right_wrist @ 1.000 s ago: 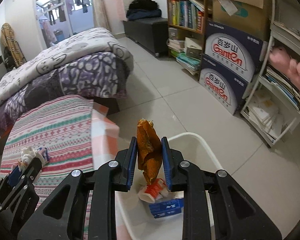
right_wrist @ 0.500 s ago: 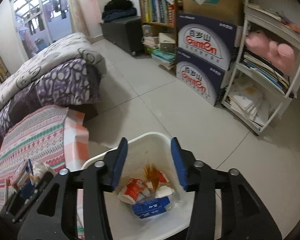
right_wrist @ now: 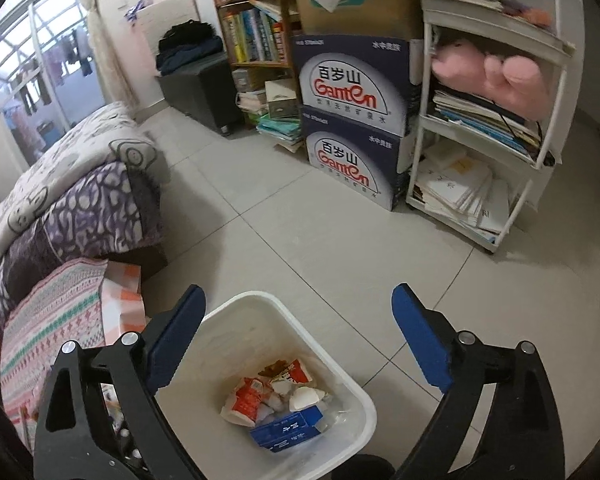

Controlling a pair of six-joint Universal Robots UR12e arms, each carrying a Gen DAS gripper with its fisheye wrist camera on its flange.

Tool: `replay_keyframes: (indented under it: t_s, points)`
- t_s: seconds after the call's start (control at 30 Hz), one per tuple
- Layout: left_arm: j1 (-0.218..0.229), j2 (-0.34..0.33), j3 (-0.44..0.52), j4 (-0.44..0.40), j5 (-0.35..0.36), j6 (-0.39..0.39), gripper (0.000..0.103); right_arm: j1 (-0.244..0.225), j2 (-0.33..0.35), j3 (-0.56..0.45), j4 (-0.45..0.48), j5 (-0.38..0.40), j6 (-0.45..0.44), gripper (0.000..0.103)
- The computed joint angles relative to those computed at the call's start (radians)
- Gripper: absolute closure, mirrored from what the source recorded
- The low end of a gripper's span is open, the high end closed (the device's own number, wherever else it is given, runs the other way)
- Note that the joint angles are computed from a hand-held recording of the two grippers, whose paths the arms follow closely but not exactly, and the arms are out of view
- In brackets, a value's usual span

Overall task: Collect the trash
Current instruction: 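Open the left tool over the bin to drop the tissue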

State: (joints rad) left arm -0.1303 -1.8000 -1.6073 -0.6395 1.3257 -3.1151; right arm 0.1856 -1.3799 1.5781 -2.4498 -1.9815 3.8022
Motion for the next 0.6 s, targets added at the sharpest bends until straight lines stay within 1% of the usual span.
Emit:
replay_keyframes:
  t_s: [0.1, 0.23, 0.3, 0.43, 0.6]
  points:
    - [-0.006, -0.004, 0.003, -0.010, -0.022, 0.026, 0.060, -0.008, -0.005, 0.004, 0.002, 0.009, 0.023, 0.010]
    - [-0.008, -0.006, 0.008, -0.029, -0.059, 0.047, 0.045, -0.009, -0.006, 0.004, 0.000, 0.012, 0.035, 0.009]
    - [-0.007, -0.004, 0.007, -0.026, -0.064, 0.051, 0.042, -0.007, -0.005, 0.001, -0.001, 0.012, 0.035, 0.009]
    - [-0.001, 0.002, 0.005, -0.022, -0.055, 0.049, 0.036, 0.001, 0.003, -0.010, 0.000, 0.018, 0.031, 0.009]
    - [0.017, 0.012, -0.002, -0.023, -0.031, 0.048, 0.035, 0.019, 0.020, -0.031, 0.002, 0.026, 0.019, 0.009]
